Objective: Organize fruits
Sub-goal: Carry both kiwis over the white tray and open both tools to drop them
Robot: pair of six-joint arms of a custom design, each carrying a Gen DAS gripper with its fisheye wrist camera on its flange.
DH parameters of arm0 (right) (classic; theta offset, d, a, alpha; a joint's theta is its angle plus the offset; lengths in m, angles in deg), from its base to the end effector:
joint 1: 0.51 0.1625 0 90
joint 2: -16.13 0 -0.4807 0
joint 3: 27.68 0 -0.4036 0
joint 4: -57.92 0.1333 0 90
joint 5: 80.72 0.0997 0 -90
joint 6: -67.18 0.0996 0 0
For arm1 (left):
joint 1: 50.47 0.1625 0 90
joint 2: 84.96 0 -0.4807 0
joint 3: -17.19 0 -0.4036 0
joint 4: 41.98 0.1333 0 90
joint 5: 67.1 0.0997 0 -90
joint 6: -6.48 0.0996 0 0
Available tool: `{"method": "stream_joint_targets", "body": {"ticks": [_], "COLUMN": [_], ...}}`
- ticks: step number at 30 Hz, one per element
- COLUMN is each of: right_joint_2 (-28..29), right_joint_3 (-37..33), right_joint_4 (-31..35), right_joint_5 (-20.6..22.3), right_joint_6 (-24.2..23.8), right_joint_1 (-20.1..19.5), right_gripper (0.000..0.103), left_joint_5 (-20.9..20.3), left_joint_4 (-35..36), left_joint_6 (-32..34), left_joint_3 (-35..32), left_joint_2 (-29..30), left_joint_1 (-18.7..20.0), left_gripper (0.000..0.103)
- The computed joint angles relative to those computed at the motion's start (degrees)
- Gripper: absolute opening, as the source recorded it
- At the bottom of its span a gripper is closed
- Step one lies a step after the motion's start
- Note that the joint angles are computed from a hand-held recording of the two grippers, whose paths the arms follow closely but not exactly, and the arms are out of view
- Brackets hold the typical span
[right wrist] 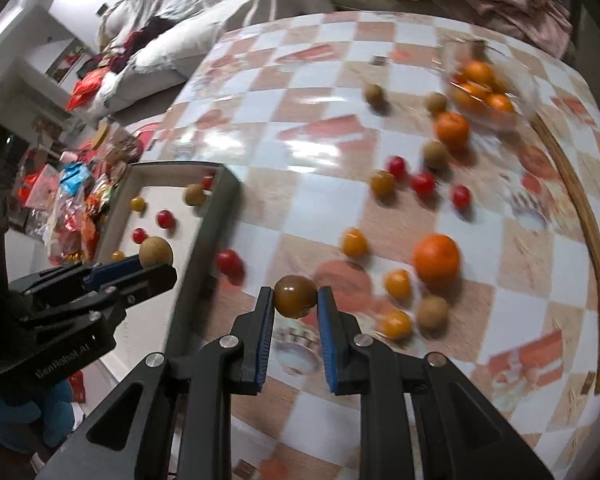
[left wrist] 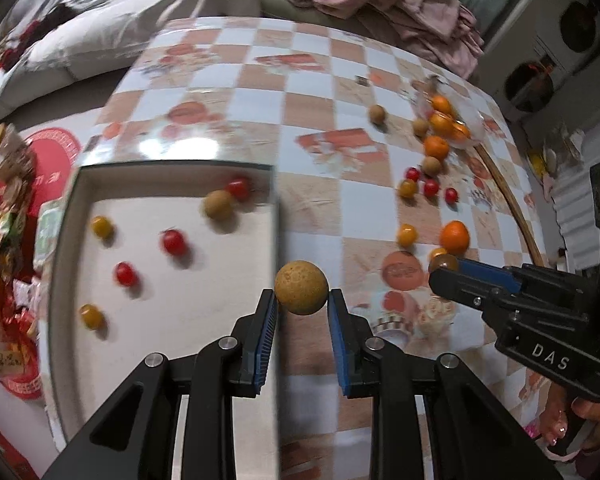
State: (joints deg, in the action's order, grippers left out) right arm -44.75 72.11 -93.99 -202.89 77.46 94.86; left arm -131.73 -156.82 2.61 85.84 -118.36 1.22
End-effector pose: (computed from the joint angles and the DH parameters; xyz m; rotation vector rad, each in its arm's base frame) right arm 0.1429 -0.6622 0.2903 -0.2610 -2.5642 0.6196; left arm -0.3657 -0.7468 0.0877 0.8411 2.5291 0.0107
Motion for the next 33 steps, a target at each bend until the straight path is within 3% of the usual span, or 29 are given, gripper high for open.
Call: {"method": "stream_joint_targets", "body": {"ticks": [20,33], "right_joint_2": [16.27,23.51], "right_joint_3": [-18.3,-26.31], "right_joint_4": [14.1,20.22], "right_joint_5": [5.33,1.42], "right_joint_6": [-6.13,-7.23], "right_joint_1": [4.34,4.32], "right_gripper": [0.023,0.024], "left_joint_5": [10.05,11.43], "left_joint_4": [-0.02,-0.99], "left_joint_6": [-7.18,-6.44], "left_joint_3": [8.29,9.34], "left_joint_2": [-8.7,-8.33], "left_joint_1": [6.58,8.35], "left_gripper": [0.028,0.028]}}
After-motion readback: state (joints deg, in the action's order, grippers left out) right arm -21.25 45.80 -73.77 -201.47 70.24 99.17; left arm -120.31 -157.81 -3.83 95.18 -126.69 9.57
